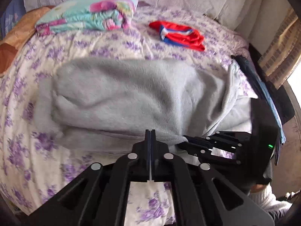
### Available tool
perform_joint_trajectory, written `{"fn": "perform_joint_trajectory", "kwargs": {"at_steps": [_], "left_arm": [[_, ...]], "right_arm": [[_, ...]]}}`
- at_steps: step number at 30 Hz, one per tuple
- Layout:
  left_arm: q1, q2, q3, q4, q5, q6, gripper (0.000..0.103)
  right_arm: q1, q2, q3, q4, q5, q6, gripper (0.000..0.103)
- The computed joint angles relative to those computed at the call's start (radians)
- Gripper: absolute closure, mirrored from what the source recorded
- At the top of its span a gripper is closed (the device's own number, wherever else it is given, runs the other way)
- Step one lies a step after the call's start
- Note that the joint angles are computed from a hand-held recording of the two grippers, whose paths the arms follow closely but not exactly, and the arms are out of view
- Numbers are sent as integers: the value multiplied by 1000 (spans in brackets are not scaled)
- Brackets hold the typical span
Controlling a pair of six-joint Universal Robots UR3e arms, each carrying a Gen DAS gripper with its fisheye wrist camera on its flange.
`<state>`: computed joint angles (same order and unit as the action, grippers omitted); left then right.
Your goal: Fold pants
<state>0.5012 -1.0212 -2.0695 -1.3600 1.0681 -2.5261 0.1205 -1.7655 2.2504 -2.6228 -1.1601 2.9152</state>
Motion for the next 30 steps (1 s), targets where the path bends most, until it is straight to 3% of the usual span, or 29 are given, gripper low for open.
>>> {"fn": "perform_joint_trajectory", "kwargs": {"at_steps": [2,4,6,8,12,13,16,18,20,22,24,25,27,30], "left_arm": [[-128,-120,-87,255,107,-193,103],[-111,-106,-163,321,83,-214,103],[-67,-52,-186,272,51,-160,103],[-28,-37,-186,215,18,-107,103],[34,-21,-188,146,-32,-30,102],[41,-19,-191,142,-42,-21,102],[56,-26,-195,138,-68,0,102],[77,-16,-202,118,-89,31,102],[93,-16,-207,103,-107,62,102],[108,-18,-206,80,-126,91,102],[111,-33,-192,63,-131,104,102],[110,-39,-184,55,-129,107,102],[101,-42,-178,59,-120,103,102],[81,-32,-194,104,-106,85,102]], "right_arm": [[-2,-15,11,5,0,-9,92],[23,-19,9,8,-33,1,92],[37,-32,1,30,-49,3,92],[27,-45,-53,147,-37,-16,88],[-109,-126,-136,370,141,-6,77],[-117,-133,-150,368,131,1,77],[-25,-16,-222,291,-26,77,77],[10,108,-301,383,-56,74,77],[60,151,-326,372,-129,85,77],[78,175,-461,549,-170,58,78],[10,185,-641,776,-135,33,76],[-23,200,-745,856,-150,29,73],[-71,267,-955,940,-272,79,40],[-174,454,-1269,1038,-461,159,35]]}}
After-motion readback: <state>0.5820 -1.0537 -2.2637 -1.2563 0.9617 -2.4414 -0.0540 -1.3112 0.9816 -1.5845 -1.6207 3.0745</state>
